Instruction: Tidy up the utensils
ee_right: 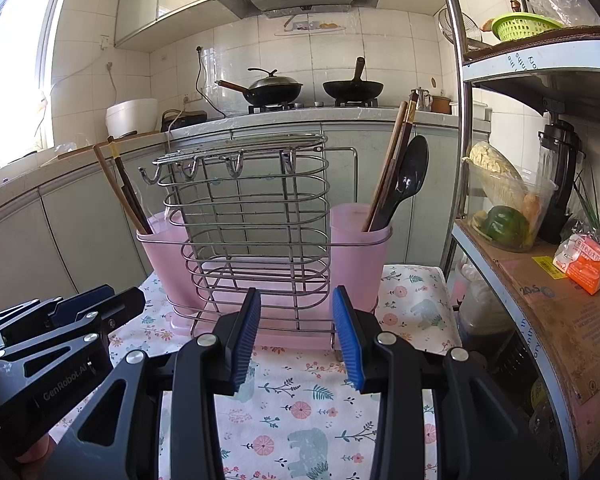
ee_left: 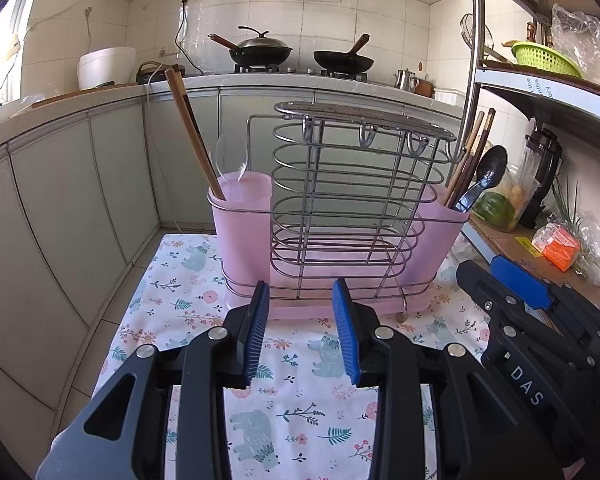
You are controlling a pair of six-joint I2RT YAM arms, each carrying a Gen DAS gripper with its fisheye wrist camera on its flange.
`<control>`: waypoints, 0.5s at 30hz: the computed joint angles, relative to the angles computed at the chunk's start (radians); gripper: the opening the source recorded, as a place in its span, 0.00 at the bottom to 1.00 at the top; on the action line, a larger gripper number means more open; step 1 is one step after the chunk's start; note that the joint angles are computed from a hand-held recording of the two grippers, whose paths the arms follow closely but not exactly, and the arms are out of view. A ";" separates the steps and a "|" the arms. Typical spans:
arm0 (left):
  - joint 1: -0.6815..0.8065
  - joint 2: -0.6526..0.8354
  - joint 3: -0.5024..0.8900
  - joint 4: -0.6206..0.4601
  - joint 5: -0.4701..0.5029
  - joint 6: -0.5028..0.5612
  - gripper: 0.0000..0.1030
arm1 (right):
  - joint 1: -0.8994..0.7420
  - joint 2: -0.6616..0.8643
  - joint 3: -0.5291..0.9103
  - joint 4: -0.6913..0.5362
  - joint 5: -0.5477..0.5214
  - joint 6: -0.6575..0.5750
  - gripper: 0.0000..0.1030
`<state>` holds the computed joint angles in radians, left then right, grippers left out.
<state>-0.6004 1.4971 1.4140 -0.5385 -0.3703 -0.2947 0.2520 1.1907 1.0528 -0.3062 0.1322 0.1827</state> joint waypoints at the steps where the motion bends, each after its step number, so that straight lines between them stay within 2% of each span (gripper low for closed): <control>1: 0.002 0.000 0.000 0.000 0.003 0.001 0.32 | -0.001 -0.001 -0.003 0.002 -0.001 0.000 0.36; 15: 0.022 0.009 0.000 -0.003 0.035 0.011 0.32 | -0.023 0.000 -0.026 0.014 -0.020 -0.005 0.36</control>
